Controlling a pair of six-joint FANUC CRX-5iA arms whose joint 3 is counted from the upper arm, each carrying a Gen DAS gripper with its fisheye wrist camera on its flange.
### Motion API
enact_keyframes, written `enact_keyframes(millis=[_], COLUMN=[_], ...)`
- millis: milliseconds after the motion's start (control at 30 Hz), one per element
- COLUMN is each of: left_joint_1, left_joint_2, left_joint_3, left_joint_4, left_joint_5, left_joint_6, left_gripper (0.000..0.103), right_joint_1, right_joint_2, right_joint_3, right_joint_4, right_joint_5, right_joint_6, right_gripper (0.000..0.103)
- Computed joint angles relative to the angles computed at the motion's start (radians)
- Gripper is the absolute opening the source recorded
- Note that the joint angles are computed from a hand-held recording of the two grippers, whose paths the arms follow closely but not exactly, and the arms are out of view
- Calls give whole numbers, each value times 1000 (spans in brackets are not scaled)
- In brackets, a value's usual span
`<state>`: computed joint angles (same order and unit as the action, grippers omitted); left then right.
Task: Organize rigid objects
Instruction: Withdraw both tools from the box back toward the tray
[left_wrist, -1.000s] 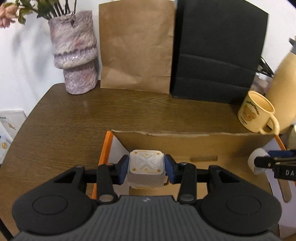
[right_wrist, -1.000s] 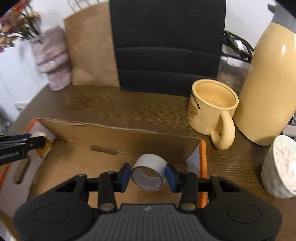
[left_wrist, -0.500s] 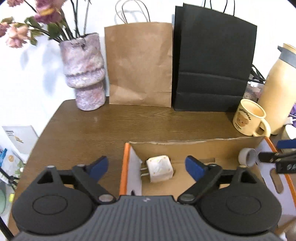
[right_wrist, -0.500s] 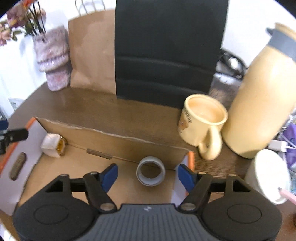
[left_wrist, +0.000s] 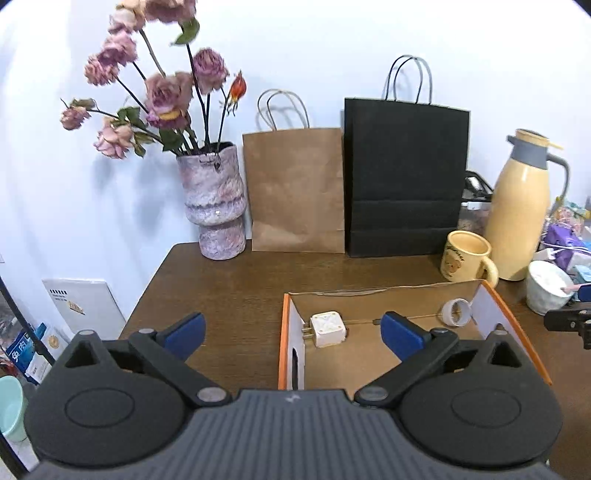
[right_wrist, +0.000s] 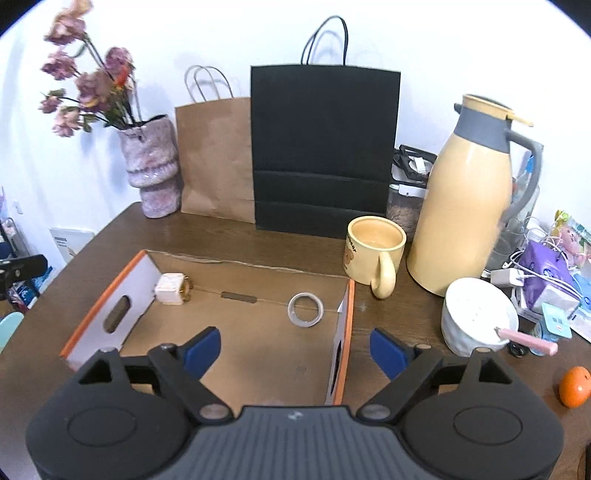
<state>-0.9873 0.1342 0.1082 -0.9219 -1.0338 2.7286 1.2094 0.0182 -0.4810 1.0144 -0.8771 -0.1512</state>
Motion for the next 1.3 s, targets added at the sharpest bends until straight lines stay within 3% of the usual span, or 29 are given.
enact_keyframes(millis=[67, 167, 233, 333, 433, 500, 633, 767, 933, 1100, 1300], left_joint_1=[-53, -217, -326, -446, -588, -678, -829, -940, -1019, -1085, -1086], left_joint_2=[-18, -43, -53, -67, -39, -18, 75, 141, 190, 242, 249], left_joint_3=[-20, -80, -127, -184, -231, -263, -255, -214, -158, -123, -114], left_joint_4=[-61, -266, -367, -427, -476, -493, -484, -451, -352, -369, -364], left_joint_5=[-40, -163, -249, -346, -499, -575, -735, -849, -906, -901, -892], left_joint_6=[78, 304, 414, 504, 654, 725, 766, 805, 920, 876, 906], left_gripper=[103, 103, 103, 103, 103, 103, 103, 103, 103, 103, 103], right_joint_1=[33, 94, 164, 297, 445, 560, 759, 913, 1028, 1082, 1085], right_joint_2=[-28, -90, -116, -123, -97, -61, 28, 125, 258, 398, 423], right_joint_3=[-41, -155, -224, -297, -340, -355, -344, -280, -166, -43, -15], right_joint_4=[57, 236, 335, 396, 388, 351, 233, 115, 56, 35, 53], right_joint_5=[-19, -56, -131, -278, -431, -536, -700, -794, -839, -887, -894], right_joint_6=[-69, -249, -363, -491, -594, -662, -768, -872, -943, -965, -906], right_gripper=[88, 89, 91, 91, 92, 100, 102, 102, 103, 103, 103])
